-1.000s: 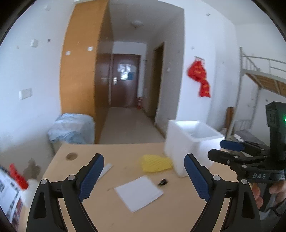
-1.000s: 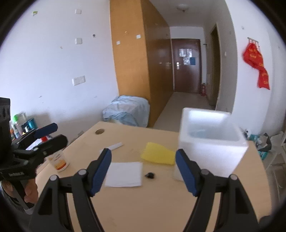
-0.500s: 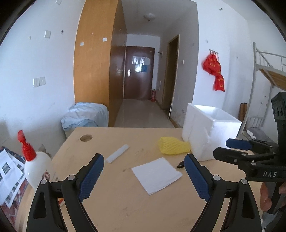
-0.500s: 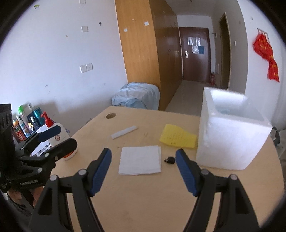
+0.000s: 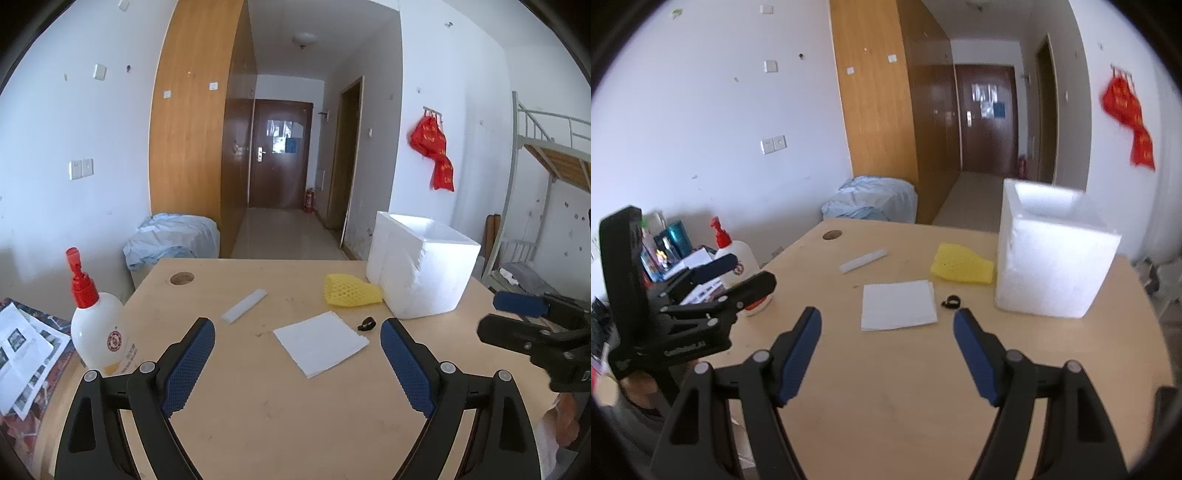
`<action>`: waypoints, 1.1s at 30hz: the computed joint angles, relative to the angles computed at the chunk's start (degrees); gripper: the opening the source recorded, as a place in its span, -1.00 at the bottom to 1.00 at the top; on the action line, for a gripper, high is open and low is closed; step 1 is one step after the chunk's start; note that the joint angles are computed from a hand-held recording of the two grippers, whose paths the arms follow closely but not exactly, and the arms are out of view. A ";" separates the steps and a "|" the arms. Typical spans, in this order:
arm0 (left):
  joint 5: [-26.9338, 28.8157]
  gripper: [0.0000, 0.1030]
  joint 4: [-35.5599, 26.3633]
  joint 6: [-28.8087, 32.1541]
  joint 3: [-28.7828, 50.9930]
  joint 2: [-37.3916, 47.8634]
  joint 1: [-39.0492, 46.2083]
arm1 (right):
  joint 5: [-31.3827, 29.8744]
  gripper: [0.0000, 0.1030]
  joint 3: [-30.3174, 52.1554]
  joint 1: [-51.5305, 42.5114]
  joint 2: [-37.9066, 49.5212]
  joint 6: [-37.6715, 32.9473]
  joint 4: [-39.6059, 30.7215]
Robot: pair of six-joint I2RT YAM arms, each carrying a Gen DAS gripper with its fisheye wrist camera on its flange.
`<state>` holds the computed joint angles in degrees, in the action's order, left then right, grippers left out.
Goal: Organize soft objects
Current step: 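Withdraw both open tools from the box back over the table, then close the left tool on the white paper towel while the right tool grasps the black hair tie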
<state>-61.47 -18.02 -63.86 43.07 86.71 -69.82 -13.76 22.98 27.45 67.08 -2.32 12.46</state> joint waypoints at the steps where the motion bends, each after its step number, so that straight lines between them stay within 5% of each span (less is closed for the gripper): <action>1: 0.15 0.78 0.53 0.36 -0.15 0.06 0.03 | 1.02 0.51 0.47 0.44 1.86 0.25 1.29; 9: 3.68 0.77 11.33 7.50 -2.89 3.43 4.94 | -0.75 0.51 9.09 -0.96 20.25 -1.32 6.62; 22: 12.91 0.77 24.54 17.10 -3.08 10.04 16.03 | -1.66 0.51 23.95 -3.32 39.25 -3.22 4.25; 33: 30.69 0.77 32.52 23.55 1.12 20.22 26.94 | -6.17 0.50 34.03 -5.93 48.34 -5.07 -0.45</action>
